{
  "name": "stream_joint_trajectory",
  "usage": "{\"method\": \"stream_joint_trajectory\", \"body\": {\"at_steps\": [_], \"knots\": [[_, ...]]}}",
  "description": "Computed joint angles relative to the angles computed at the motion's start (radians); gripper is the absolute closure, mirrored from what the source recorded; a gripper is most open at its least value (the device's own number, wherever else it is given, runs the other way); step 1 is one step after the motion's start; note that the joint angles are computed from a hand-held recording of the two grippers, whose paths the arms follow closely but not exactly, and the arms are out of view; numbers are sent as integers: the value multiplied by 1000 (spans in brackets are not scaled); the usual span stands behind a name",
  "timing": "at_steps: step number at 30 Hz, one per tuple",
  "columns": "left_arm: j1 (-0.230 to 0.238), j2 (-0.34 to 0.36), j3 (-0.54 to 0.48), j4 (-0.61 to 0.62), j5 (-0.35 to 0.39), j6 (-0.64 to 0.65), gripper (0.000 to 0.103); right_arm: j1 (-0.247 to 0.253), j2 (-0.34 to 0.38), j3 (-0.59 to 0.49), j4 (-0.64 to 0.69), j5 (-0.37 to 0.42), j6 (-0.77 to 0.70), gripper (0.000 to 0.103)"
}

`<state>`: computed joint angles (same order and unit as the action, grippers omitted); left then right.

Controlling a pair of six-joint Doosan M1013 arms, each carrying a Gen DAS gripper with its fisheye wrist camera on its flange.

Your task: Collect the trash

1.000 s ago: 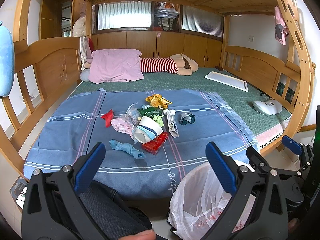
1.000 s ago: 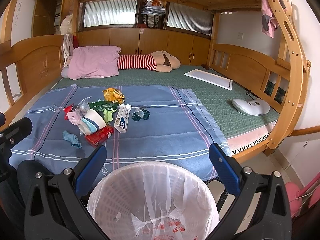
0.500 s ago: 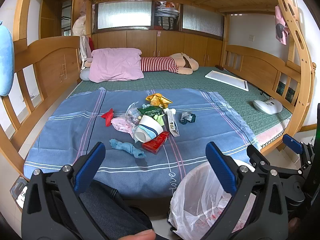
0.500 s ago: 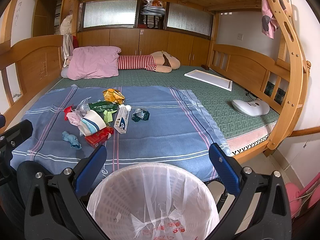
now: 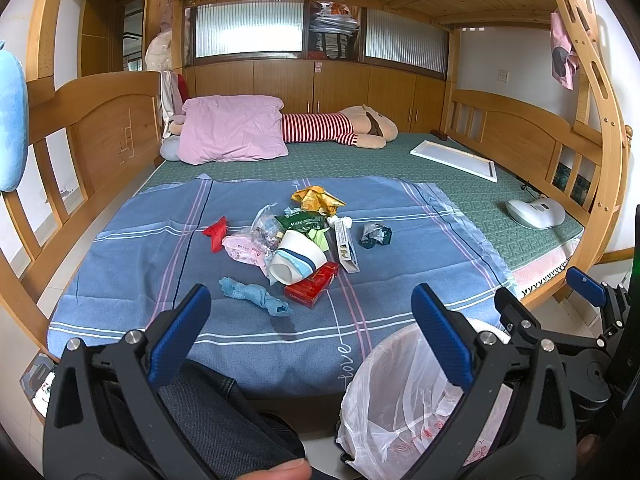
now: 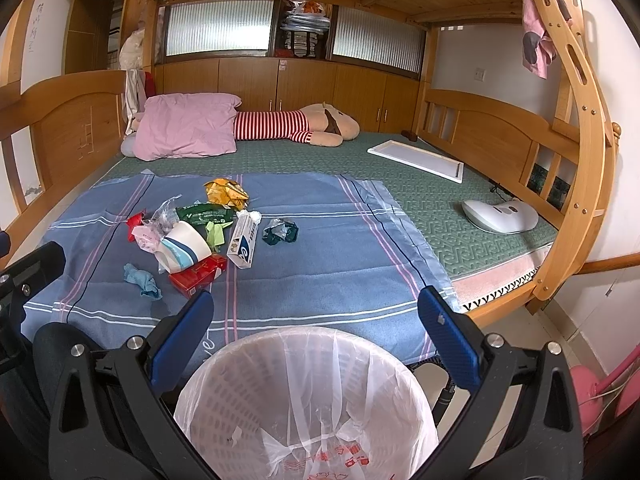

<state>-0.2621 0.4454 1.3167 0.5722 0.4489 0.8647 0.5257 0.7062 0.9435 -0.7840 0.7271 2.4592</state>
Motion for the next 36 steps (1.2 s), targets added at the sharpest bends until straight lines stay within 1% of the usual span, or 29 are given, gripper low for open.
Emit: {"method": "stream_joint_trajectory", "body": {"at_steps": [16,23,27,28,30,31,32,34,36], "knots": [[1,1,0,-4,1,4,3,1,1,0,-1,1,1,3],[5,-1,19,7,-11,-8,3,1,2,-2,0,1,0,3],[7,6,10,-20,2,15,3,0,3,-4,-9,6,0,3],[8,12,0,-33,15,27,3,-1,3,-5,-26,6,3,3],[11,26,-12,-44,45,29,3,-1,-3,4,-149,20,87,3],[13,31,-16,-48,52,29,3,-5,-7,11,-179,18,116,3],[16,37,-18,-51,61,20,3,-10,-16,23,-238,14,175,3],[20,44,-21,-51,64,1,3,-16,-23,27,-269,17,212,3],[24,51,-24,-53,72,-11,3,-26,-20,16,-260,25,213,3]]}}
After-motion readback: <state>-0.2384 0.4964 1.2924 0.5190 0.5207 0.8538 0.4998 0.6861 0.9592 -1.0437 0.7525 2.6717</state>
